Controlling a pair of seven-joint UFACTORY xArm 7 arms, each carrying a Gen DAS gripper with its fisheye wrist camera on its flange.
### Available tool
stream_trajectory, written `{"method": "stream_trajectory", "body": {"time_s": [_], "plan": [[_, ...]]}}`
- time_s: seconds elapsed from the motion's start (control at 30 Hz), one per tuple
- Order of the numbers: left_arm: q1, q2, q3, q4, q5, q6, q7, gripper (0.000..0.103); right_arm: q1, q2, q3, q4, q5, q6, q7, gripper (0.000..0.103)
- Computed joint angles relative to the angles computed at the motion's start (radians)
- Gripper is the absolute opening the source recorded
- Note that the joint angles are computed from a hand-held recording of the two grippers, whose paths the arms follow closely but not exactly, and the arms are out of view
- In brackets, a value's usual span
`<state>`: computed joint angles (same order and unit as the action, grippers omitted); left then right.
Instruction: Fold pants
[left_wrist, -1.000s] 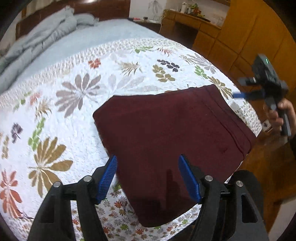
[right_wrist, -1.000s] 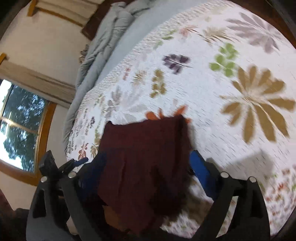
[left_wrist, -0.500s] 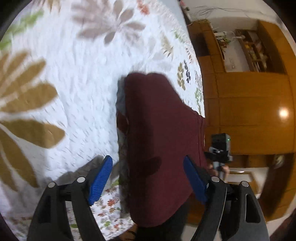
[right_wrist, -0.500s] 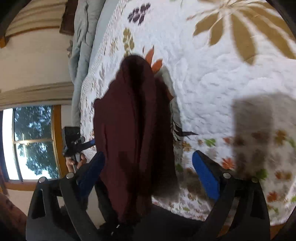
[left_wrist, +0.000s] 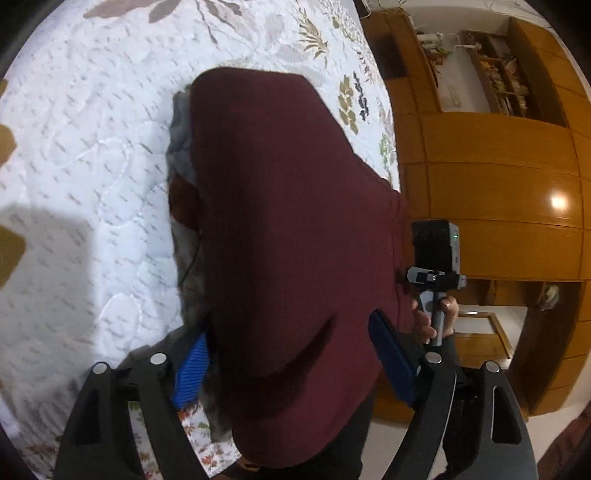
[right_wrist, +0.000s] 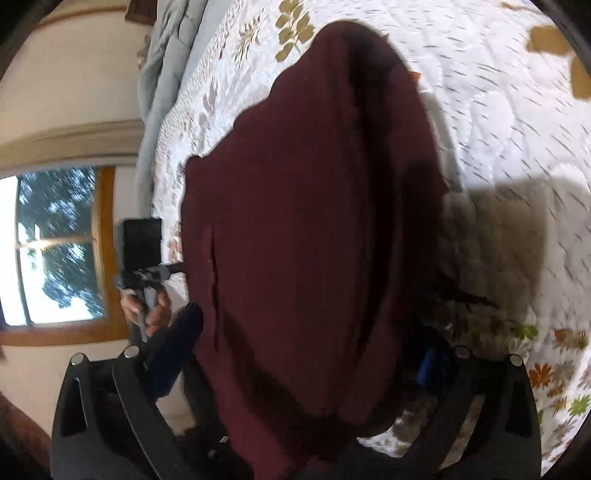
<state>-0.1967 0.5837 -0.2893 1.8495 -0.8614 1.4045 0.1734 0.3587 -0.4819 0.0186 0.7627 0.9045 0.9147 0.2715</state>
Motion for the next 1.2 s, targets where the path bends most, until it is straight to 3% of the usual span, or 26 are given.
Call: {"method": "stream_trajectory", "body": {"time_s": [0.1, 0.27, 0.6, 0.63, 0.67, 0.7, 0.77, 1.0, 1.2], "plan": [[0.002, 0.007, -0.001, -0.005, -0.01, -0.003, -0.019, 0.082, 0.002, 0.002, -0.014, -0.009, 0.03, -0.001, -0.013, 0.101], [-0.025, -0.029, 0.003, -0.037, 0.021, -0.044, 0.0, 0.088, -0.007, 0.053, 0.002, 0.037, -0.013, 0.023, -0.002, 0.101], [-0.02, -0.073, -0.002, -0.098, -0.028, -0.072, 0.013, 0.085, -0.01, 0.084, 0.014, 0.056, 0.044, -0.006, -0.064, 0.099], [-0.018, -0.075, -0.001, -0.101, -0.033, -0.074, 0.019, 0.082, -0.004, 0.099, 0.026, 0.071, 0.036, -0.017, -0.069, 0.097], [-0.025, -0.089, 0.005, -0.114, -0.022, -0.089, 0.018, 0.068, -0.002, 0.112, 0.04, 0.09, 0.002, -0.017, -0.068, 0.087], [-0.028, -0.098, 0.012, -0.125, -0.013, -0.1, 0.011, 0.063, -0.004, 0.118, 0.049, 0.095, -0.024, -0.021, -0.056, 0.071], [-0.015, -0.114, 0.013, -0.161, -0.038, -0.12, 0.026, 0.041, 0.005, 0.112, 0.037, 0.076, 0.008, -0.034, -0.078, 0.06], [-0.005, -0.166, 0.02, -0.212, -0.078, -0.144, 0.089, 0.035, 0.008, 0.094, 0.048, 0.097, -0.043, -0.047, -0.038, 0.051], [0.013, -0.178, 0.031, -0.164, -0.098, -0.115, 0.113, 0.035, 0.021, 0.164, 0.072, 0.223, -0.117, -0.037, 0.015, 0.05]]}}
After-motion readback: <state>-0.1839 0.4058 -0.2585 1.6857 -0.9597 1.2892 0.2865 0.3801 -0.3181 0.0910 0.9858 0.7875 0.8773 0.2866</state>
